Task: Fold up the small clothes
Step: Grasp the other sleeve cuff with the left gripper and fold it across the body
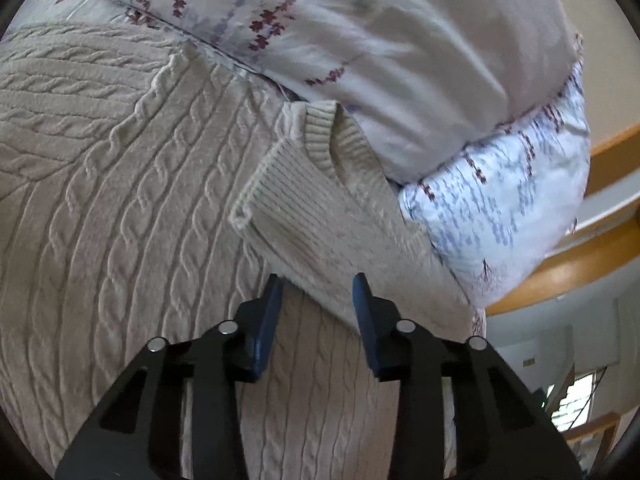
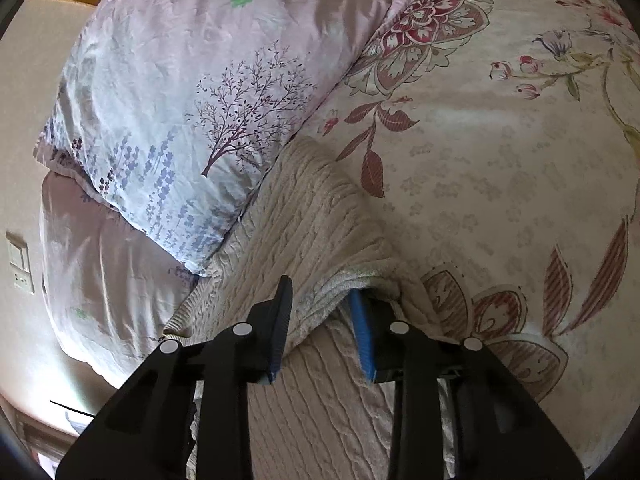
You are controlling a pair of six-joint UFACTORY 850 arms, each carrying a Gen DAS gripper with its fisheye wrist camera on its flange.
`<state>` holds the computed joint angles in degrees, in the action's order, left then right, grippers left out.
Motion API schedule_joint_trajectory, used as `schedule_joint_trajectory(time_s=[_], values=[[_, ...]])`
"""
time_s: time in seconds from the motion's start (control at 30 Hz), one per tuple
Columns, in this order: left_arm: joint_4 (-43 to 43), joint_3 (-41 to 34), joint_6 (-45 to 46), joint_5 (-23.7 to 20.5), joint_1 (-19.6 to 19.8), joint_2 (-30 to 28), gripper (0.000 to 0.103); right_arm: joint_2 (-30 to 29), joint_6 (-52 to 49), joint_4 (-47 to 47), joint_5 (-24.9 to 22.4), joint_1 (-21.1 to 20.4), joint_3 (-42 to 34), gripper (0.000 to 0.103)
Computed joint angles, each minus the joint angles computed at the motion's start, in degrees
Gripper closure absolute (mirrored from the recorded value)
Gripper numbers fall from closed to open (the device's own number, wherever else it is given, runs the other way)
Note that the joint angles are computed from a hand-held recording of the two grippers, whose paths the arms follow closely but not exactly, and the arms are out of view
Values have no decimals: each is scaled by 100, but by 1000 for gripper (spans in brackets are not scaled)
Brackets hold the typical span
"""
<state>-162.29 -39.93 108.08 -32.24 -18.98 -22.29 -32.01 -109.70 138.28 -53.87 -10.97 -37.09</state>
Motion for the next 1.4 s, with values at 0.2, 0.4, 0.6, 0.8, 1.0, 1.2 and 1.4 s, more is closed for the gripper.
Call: schedule_joint_trajectory(time_s=[0.2,0.4,0.6,0.8,1.0,1.2,1.4], values=[[100,-177,-260,-154,163,-261,97,-23,-166,-9,-91,-17,2,92],[-204,299,321,-333,101,160,97,148,-656,114,-321,-76,238,93],[-249,159,648,40,70,37,92,155,-1233,680,473,257,154,89],[247,1258,681,-527,414,996,46,596,-1603,325,405,200,512,34],[130,2891,621,-648,1924,2519,48,999,-2179,156,243,328,853,32],[347,3289,166,-536,3439,2776,60,1029,-2131,-267,258,726,831,32],[144,3115,-40,-979,3851,2275,72,1065,-2275,-289,308,1010,881,32]])
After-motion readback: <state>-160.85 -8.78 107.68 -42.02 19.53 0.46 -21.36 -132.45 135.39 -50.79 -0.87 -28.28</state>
